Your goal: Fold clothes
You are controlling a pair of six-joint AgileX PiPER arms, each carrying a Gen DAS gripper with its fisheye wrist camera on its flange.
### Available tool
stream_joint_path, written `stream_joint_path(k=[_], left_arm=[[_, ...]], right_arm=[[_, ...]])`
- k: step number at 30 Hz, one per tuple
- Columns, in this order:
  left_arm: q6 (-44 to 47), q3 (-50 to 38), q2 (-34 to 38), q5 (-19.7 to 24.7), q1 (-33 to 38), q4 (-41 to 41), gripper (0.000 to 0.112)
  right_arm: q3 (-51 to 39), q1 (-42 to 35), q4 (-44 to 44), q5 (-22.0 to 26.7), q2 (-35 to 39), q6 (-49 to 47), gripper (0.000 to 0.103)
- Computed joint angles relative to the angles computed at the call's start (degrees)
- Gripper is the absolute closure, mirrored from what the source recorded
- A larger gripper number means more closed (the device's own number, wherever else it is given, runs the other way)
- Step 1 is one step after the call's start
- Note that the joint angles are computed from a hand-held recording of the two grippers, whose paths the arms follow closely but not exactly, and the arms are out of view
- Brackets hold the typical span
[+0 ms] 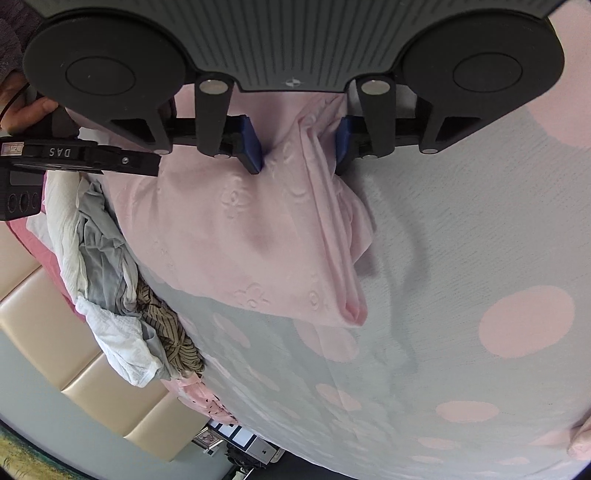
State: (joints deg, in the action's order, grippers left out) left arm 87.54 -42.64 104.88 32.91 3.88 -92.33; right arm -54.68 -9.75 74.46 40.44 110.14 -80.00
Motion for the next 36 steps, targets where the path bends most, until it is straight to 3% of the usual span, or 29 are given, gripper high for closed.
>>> stream_joint_path(k=[2, 4, 7, 16, 19, 24, 29, 32, 36], left_arm=[[0.63, -0.21, 0.1, 0.51, -0.18, -0.36, 0.089], [1.25, -0.23, -0.25, 1.49, -0.48, -0.6, 0.1], [0.49, -0.04, -1.6, 1.18, -1.05, -0.37, 0.103], [-1.4, 2.85, -11.07, 5.47, 4.15, 1.87, 0.104], [-5.2, 3.63, -15.63, 6.87, 8.48, 6.76, 0.104], [-16.33, 1.07, -22.91, 11.74, 18.31, 21.83, 0.104], [-22.31, -8.96, -24.03, 22.25, 31.72, 34.65, 0.104], [-25.21, -17.82, -20.44, 27.81, 38.63, 38.58, 0.104], [-27.94, -30.44, -13.71, 31.62, 44.36, 41.06, 0.103]], right_arm=[[-1.06, -0.38, 0.5, 2.58, 1.11, 0.55, 0.063], [-1.63, -0.54, 0.22, 4.29, 1.55, 2.16, 0.071], [-1.69, -0.24, -0.44, 4.51, 0.52, 2.79, 0.078], [-0.24, -1.09, 0.42, 9.15, -5.77, 3.97, 0.081], [-0.25, 0.76, 1.08, 10.56, -8.47, 6.04, 0.081], [-2.05, 8.76, 0.18, 9.43, -12.44, 11.83, 0.081], [-9.63, 19.95, -0.75, 6.4, -11.46, 21.12, 0.081], [-16.03, 26.94, -0.01, 4.0, -8.65, 25.61, 0.081], [-27.04, 35.1, 0.33, -0.11, -1.98, 31.54, 0.081]])
